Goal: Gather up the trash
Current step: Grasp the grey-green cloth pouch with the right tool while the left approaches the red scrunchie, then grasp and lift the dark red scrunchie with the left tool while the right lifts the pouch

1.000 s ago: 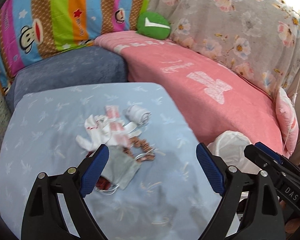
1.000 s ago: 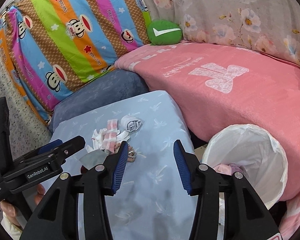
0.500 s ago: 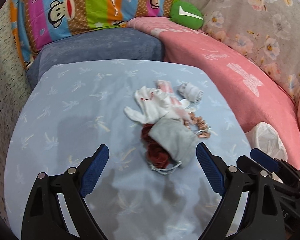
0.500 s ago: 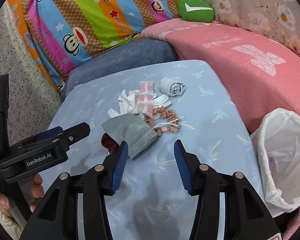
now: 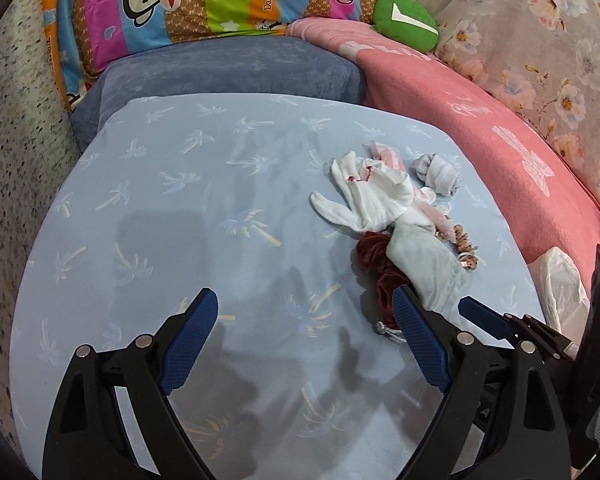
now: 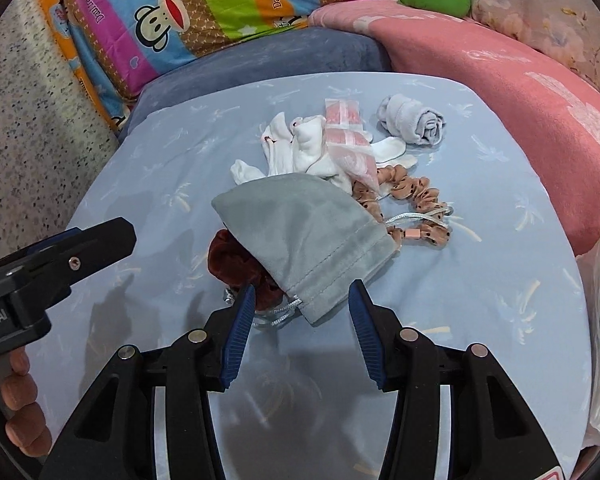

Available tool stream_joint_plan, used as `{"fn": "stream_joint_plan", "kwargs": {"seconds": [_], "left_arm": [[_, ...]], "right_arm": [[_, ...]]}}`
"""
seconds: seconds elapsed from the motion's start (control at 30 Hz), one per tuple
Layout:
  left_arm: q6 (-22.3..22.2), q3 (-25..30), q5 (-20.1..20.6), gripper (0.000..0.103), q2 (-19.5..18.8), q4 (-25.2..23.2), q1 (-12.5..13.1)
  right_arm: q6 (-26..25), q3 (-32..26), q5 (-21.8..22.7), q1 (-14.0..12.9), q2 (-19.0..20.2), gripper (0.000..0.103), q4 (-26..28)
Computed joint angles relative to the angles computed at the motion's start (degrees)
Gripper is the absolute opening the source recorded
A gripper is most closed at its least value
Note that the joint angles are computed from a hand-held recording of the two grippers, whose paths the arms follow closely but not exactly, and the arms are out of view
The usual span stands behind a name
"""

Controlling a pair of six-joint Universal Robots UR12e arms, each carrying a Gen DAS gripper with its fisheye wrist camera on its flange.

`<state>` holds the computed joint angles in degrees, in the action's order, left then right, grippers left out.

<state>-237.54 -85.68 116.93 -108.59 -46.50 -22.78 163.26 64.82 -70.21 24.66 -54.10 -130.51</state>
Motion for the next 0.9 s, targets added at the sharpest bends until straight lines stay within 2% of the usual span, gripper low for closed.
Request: {"fn": "stream_joint_plan", "kwargs": {"seconds": [0.2,0.27,0.37,0.47,0.7,0.9], "left_arm": [[0.45,-0.55,-1.51,0.085,-0.06,0.8,0.52],[0.72,-0.64,-2.04,0.085,-0.16,1.14,0.66],[1.31,-0.6,-2.96,0.085,-0.45,1.94,0.8],[2.07,-0.2,-4.12,0.085,-0.99,2.79,0.92],[4.44,1.86,-6.92,0.085,-3.06,5.07,0.87],[6.45,3.91,-7.9,0.084,-4.85,4.29,0.83]], "right_arm": [[1.81,-2.39,-0.9,0.3,1.95,0.046,0.28],[2.43,-3.08,-0.56,0.15,2.4,0.04,0.9],[3.3,-4.03,0.0,-0.22,2.86,0.016,2.06],[4.31,-4.17,0.6,-0.71,2.66,0.009,1.94],[7.07,-4.06,2.67,-2.07,1.65,0.008,0.17],[9.12,-3.81,4.19,-3.12,0.63,0.008,-1.73]]}}
